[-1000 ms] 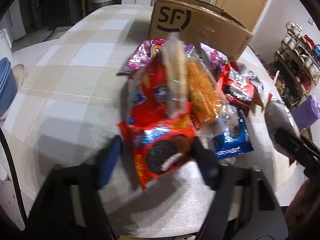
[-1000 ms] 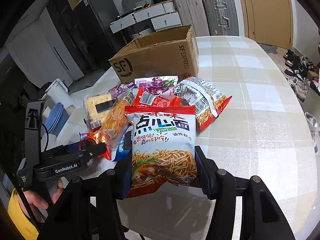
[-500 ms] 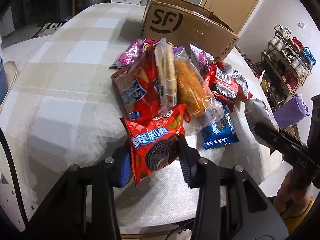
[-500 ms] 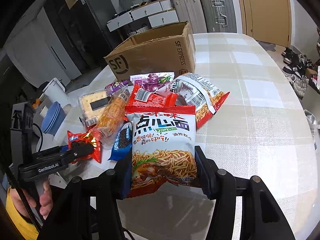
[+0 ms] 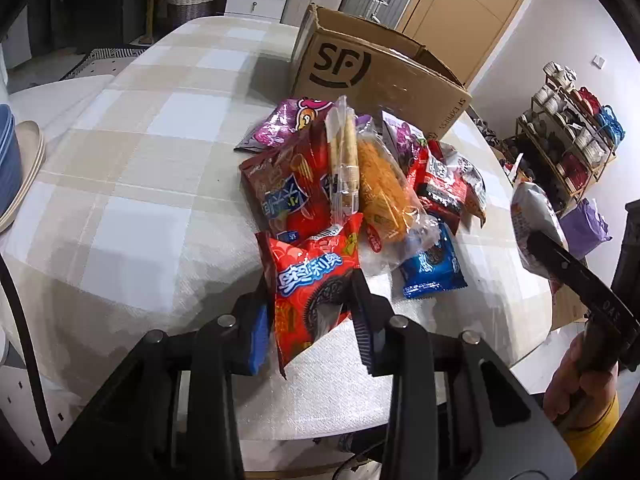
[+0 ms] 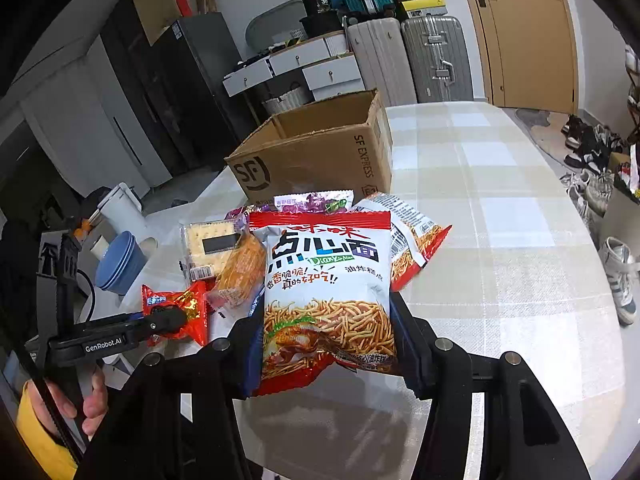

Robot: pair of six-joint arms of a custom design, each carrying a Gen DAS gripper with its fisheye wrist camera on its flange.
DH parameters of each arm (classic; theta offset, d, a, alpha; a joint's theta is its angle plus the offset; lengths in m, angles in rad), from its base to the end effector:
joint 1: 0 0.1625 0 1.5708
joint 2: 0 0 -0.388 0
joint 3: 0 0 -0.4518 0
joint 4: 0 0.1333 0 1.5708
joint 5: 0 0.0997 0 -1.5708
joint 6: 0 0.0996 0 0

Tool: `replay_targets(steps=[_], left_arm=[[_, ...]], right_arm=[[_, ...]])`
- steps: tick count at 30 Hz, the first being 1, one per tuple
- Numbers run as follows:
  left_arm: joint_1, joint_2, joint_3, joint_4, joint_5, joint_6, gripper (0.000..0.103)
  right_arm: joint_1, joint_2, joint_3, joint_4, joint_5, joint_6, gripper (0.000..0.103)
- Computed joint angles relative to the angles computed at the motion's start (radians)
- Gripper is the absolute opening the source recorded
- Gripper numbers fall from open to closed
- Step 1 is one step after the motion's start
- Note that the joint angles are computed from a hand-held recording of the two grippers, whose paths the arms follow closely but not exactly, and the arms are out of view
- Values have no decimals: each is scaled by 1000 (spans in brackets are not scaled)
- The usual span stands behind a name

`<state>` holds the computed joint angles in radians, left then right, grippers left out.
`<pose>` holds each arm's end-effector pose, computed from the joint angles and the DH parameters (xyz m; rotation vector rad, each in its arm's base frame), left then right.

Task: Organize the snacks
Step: 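Lift both held packs and carry them over the cardboard box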

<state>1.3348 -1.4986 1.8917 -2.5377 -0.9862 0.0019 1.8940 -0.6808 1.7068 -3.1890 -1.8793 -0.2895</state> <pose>0.0488 -0.6023 0.3608 0.0766 2.5186 -0.8237 0.3109 -0.6038 -0.0028 0.6992 -2.6394 0.8391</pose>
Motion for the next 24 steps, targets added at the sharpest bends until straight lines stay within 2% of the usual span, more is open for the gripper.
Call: replay_targets(steps=[12, 24], left_arm=[[26, -52, 11, 15, -103, 6, 31], [-22, -112, 82, -81, -95, 52, 31]], right_arm=[[5, 8, -8, -17, -1, 3, 55], [8, 10, 4, -87, 23, -12, 55]])
